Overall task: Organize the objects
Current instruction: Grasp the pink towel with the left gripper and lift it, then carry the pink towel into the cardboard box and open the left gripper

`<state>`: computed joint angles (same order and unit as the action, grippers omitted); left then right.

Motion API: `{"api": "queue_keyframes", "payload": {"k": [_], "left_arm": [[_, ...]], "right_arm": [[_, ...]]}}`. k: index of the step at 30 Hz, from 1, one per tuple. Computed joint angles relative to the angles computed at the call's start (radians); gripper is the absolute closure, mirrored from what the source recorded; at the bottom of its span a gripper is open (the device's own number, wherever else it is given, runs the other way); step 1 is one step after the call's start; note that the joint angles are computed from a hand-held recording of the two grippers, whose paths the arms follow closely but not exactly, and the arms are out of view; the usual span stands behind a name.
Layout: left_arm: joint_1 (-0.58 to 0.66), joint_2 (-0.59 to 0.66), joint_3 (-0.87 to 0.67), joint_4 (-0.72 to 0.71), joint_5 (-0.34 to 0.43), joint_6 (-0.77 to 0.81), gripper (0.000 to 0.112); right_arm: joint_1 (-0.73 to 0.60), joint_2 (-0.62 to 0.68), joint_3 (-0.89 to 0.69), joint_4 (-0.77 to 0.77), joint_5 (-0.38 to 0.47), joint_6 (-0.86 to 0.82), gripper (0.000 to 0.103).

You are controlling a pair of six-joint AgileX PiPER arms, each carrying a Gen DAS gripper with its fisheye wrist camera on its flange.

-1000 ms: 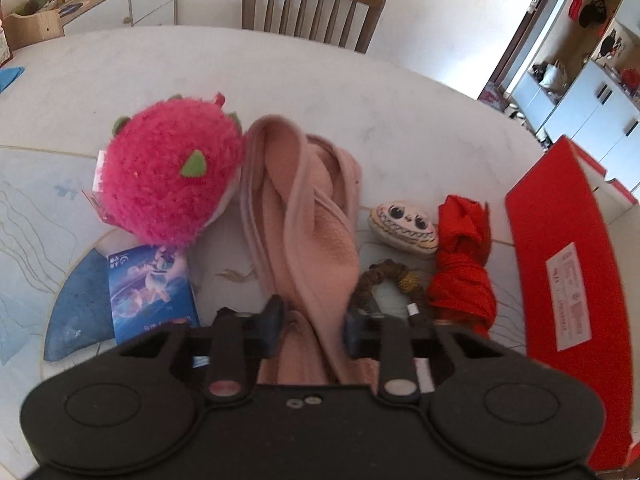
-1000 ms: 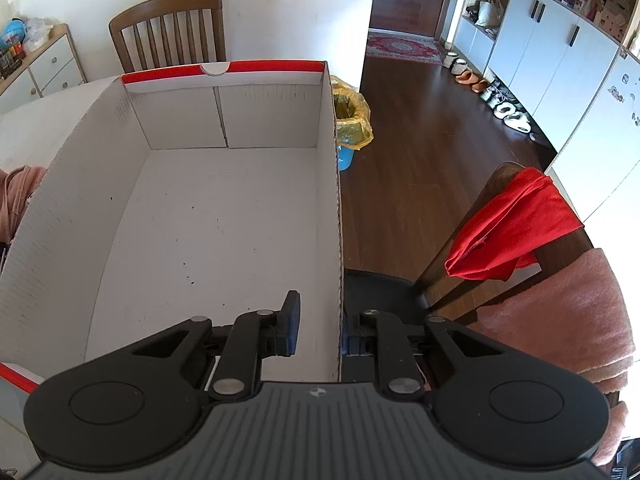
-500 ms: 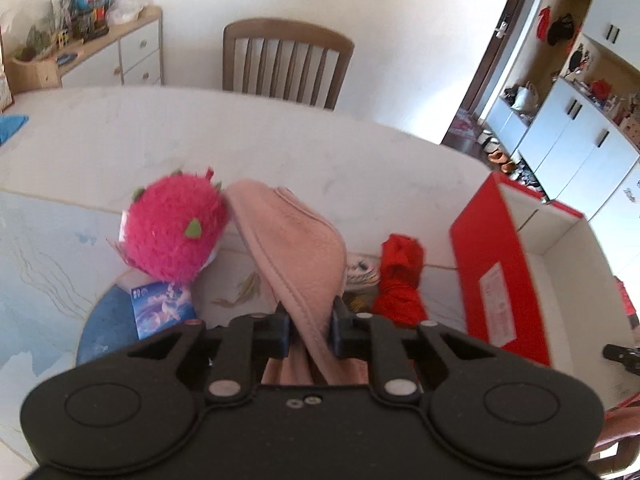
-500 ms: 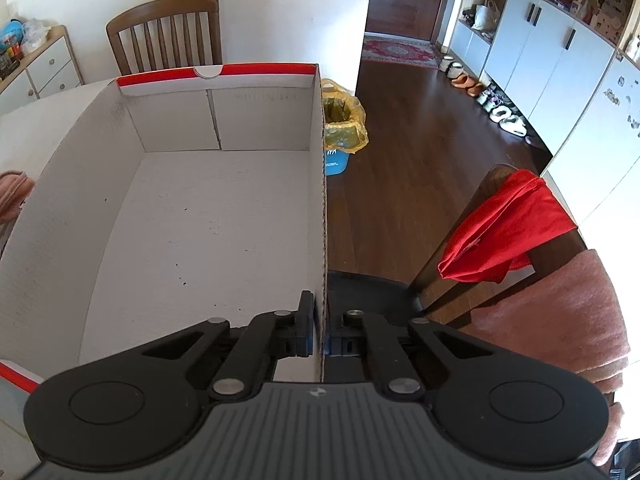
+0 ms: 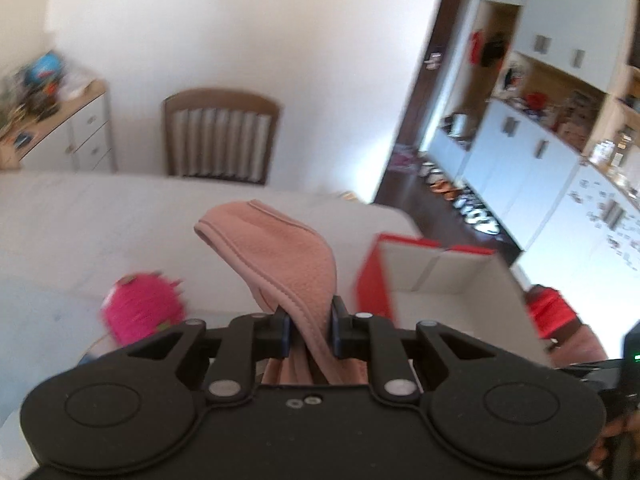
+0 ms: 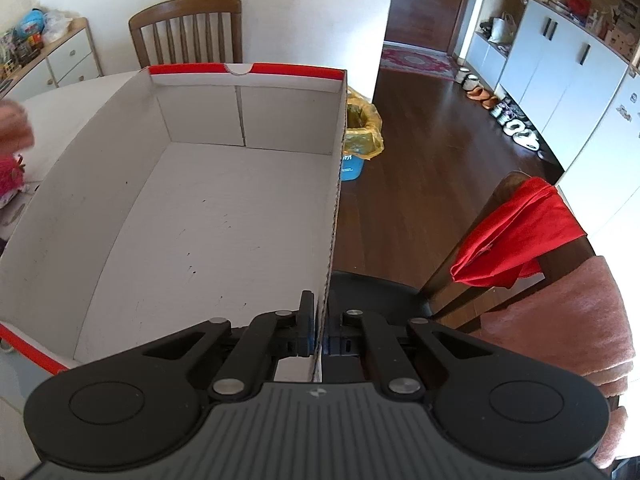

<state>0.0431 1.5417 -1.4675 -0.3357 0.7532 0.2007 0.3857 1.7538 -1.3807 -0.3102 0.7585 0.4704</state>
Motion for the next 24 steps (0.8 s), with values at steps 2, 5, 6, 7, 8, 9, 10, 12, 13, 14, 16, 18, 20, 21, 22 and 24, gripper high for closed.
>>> {"api": "queue_keyframes", "payload": {"k": [2, 5, 6, 7, 8, 9, 10, 12, 13, 14, 16, 18, 20, 21, 22, 24], "left_arm": [[-0.045, 0.007, -0.033, -0.003, 0.012, 0.001, 0.097], [-0.127, 0.036, -0.093, 0.012, 0.027, -0.007, 0.097], [-0.155, 0.048, -0.111, 0.016, 0.030, -0.013, 0.097], [-0.179, 0.064, -0.132, 0.018, 0.037, -0.019, 0.097], [-0.204, 0.084, -0.158, 0.019, 0.048, -0.022, 0.097], [-0.227, 0.103, -0.173, 0.021, 0.050, -0.025, 0.097], [-0.244, 0.127, -0.199, 0.021, 0.062, -0.025, 0.097], [-0.274, 0.151, -0.207, 0.017, 0.073, -0.025, 0.097], [-0.290, 0.175, -0.226, 0.021, 0.086, -0.033, 0.097], [-0.298, 0.194, -0.229, 0.018, 0.088, -0.027, 0.097], [-0.326, 0.228, -0.240, 0.033, 0.094, -0.039, 0.097], [-0.348, 0.256, -0.235, 0.042, 0.088, -0.033, 0.097], [-0.361, 0.285, -0.237, 0.051, 0.084, -0.032, 0.097], [-0.361, 0.296, -0.234, 0.049, 0.081, -0.025, 0.097], [-0.367, 0.315, -0.241, 0.058, 0.076, -0.026, 0.097], [-0.383, 0.368, -0.292, 0.078, 0.096, -0.055, 0.097]], "right_arm": [[0.003, -0.009, 0.010, 0.007, -0.005, -0.004, 0.099], [0.010, -0.018, 0.019, 0.012, -0.002, -0.005, 0.099], [0.013, -0.019, 0.018, 0.012, -0.001, -0.003, 0.099], [0.016, -0.020, 0.019, 0.012, 0.000, 0.000, 0.099], [0.020, -0.021, 0.019, 0.012, 0.002, 0.001, 0.099], [0.021, -0.022, 0.019, 0.013, 0.003, 0.001, 0.099], [0.024, -0.023, 0.020, 0.014, 0.004, 0.001, 0.100], [0.028, -0.025, 0.019, 0.018, 0.007, 0.001, 0.100], [0.029, -0.026, 0.019, 0.019, 0.007, 0.002, 0.100], [0.030, -0.026, 0.018, 0.021, 0.008, 0.003, 0.100], [0.032, -0.026, 0.017, 0.023, 0.009, 0.006, 0.100], [0.033, -0.027, 0.019, 0.025, 0.007, 0.008, 0.100], [0.033, -0.027, 0.019, 0.029, 0.007, 0.006, 0.100], [0.031, -0.027, 0.020, 0.031, 0.005, 0.003, 0.100], [0.030, -0.027, 0.020, 0.035, 0.004, 0.000, 0.100], [0.023, -0.024, 0.021, 0.042, -0.003, -0.008, 0.100]]}}
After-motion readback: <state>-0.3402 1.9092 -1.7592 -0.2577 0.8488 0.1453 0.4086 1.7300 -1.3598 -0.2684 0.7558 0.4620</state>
